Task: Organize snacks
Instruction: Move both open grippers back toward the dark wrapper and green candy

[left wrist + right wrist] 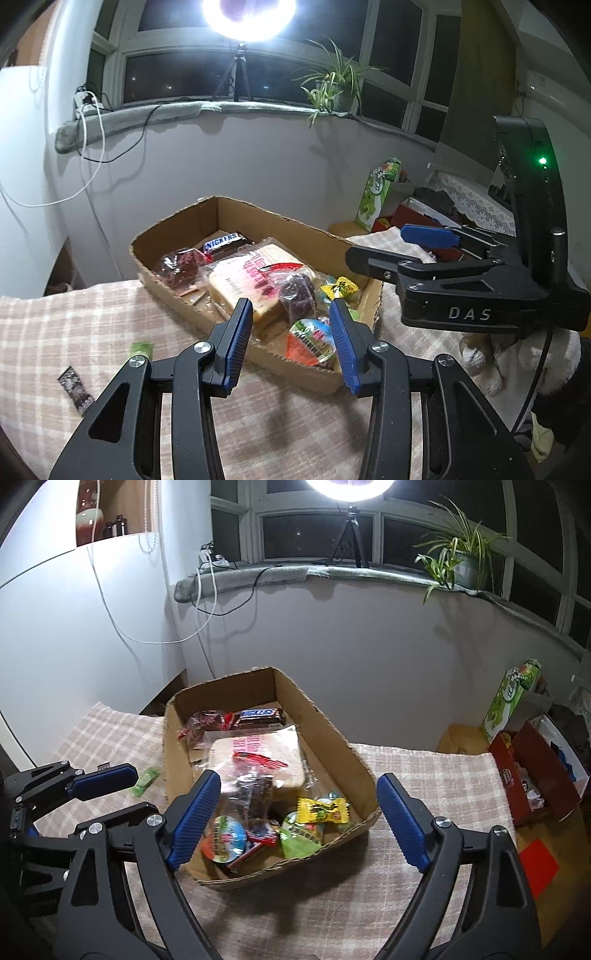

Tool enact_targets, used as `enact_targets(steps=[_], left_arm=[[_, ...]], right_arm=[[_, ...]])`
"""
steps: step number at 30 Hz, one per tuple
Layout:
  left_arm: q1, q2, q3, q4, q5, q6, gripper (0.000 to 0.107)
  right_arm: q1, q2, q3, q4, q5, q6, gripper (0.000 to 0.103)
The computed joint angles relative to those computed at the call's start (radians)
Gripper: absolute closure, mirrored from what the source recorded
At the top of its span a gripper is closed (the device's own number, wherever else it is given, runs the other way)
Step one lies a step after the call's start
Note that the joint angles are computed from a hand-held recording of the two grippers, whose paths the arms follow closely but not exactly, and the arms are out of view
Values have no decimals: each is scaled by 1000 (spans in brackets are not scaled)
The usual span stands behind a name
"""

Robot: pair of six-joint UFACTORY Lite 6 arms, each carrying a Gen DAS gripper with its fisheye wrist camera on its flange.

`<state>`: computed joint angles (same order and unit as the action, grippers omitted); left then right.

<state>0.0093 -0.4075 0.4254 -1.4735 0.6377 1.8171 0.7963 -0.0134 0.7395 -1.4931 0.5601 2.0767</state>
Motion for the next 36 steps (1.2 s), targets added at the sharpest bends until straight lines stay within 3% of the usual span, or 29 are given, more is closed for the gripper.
enact_targets(steps=[10,17,23,29,32,36], left_arm=[[349,99,86,120,207,36,58],[558,319,251,131,262,62,58],[660,495,382,147,274,45,58],[666,618,427,170,229,59,58],[657,682,460,182,195,44,58],[656,735,498,204,183,20,65]], right_arm=[[119,40,60,24,18,49,14],[203,143,163,-28,-8,113,14],[230,337,341,-28,-79,117,14],[184,592,630,210,-192,-105,16],[129,699,771,524,-253,-403,35],[62,839,941,942,-262,-770,46]])
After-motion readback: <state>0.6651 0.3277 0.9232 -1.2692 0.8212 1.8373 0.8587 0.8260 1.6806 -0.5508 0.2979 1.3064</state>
